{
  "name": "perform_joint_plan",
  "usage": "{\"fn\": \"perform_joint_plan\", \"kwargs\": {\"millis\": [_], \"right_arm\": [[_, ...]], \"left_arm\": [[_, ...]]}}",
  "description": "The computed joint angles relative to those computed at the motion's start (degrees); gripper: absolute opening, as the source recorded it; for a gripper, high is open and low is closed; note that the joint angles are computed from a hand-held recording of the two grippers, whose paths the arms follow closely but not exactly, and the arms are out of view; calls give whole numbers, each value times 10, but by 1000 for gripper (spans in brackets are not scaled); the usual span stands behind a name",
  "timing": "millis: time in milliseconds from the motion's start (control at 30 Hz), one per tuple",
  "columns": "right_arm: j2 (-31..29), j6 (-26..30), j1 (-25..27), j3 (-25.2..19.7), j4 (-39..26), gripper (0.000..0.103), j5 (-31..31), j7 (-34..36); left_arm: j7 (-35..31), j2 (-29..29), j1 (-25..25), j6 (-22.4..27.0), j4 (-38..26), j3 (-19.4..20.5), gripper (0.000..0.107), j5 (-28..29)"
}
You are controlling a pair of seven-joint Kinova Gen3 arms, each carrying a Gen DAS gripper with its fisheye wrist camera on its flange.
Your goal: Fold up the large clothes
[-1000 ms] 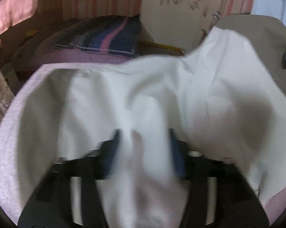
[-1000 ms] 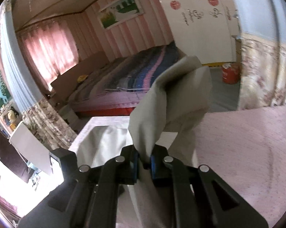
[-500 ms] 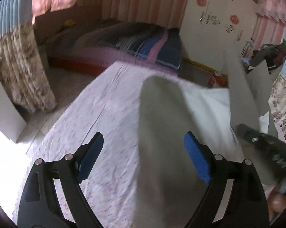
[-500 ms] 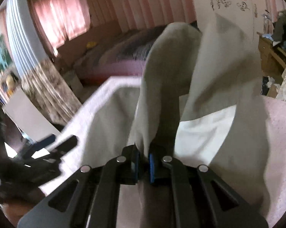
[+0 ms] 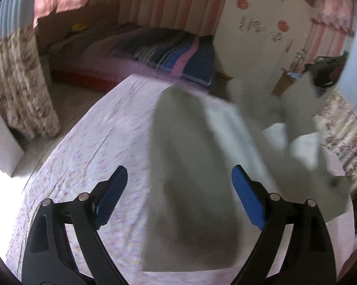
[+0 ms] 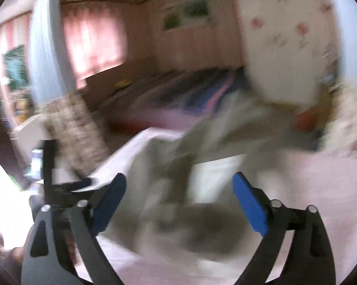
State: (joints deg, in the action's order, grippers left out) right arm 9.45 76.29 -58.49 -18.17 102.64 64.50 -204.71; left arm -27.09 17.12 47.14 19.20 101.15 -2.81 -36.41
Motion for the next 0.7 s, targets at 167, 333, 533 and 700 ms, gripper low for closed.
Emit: {"fn": "perform_joint_plan", "kwargs": {"millis": [167, 333, 533, 700], "right_arm": [[-77, -4, 48, -16, 94, 94, -76, -49], [-102, -49, 85, -29, 152, 94, -97, -77], [-93, -86, 107, -40, 168, 94, -94, -75], [-75, -106, 106, -34, 159, 94, -85, -64]], "left_arm": [[-1, 9, 42, 48, -72, 28, 96, -30], [-55, 46, 53, 89, -150, 71, 96, 13], [-88, 108, 113, 166, -214, 58, 96, 9], [-62, 91, 106, 99, -156, 44, 21, 12]]}}
